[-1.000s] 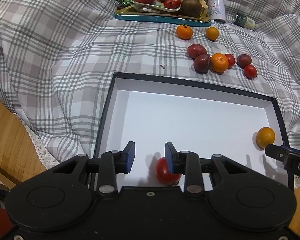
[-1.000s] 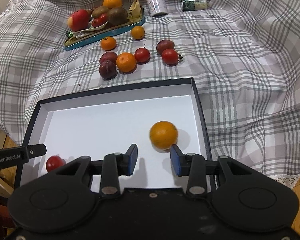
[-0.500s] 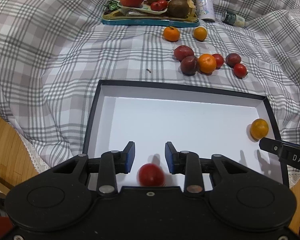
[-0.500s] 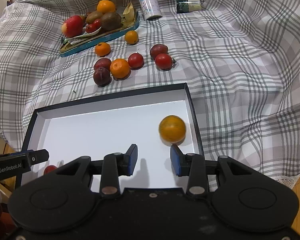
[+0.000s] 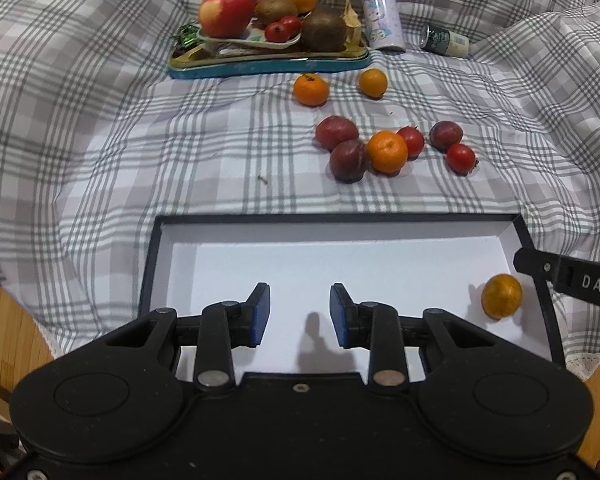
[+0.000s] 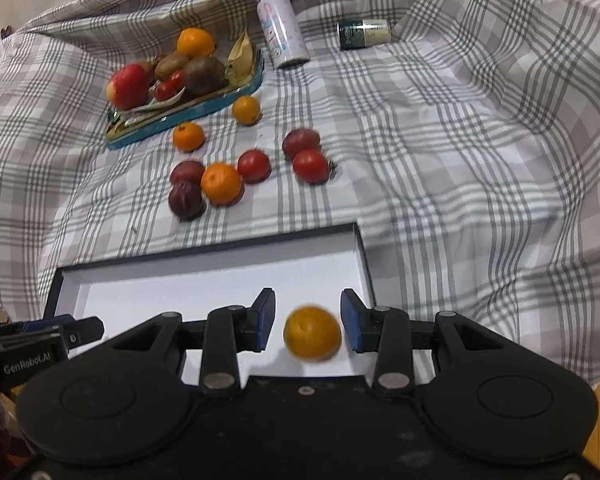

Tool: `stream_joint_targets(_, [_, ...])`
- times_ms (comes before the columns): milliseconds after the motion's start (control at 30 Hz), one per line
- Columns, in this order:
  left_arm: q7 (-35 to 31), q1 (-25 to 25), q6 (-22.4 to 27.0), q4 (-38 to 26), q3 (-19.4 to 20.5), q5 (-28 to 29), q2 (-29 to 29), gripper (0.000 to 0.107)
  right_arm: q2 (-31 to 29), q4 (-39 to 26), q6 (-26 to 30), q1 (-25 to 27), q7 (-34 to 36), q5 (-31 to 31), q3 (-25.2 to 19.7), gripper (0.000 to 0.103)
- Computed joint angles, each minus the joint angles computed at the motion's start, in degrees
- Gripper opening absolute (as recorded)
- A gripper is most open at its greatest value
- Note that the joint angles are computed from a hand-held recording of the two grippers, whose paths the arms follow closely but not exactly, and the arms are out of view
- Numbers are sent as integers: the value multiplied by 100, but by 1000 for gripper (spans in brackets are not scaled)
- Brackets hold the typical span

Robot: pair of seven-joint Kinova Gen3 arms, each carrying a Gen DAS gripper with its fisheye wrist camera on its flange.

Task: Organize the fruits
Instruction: 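Grasp a dark red plum with the left gripper while the right grasps another red tomato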

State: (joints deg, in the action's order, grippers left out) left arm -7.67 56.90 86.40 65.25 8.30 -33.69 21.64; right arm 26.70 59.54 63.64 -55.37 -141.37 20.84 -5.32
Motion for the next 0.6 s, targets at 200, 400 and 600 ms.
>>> stream_joint_targets(200, [-324,-152,-97,-242,-78,-9,159,41,209,-286,-47,44,107,120,116,40])
stream_joint_targets(400, [-638,-290,-241,-428,-214,24,300,41,500,-679,-6,140,332,32,200,40])
stream_joint_targets(600, [-1051,-486,-409,-607,-334,102,471,41,897,-1254,166,243,647,-166,289,40])
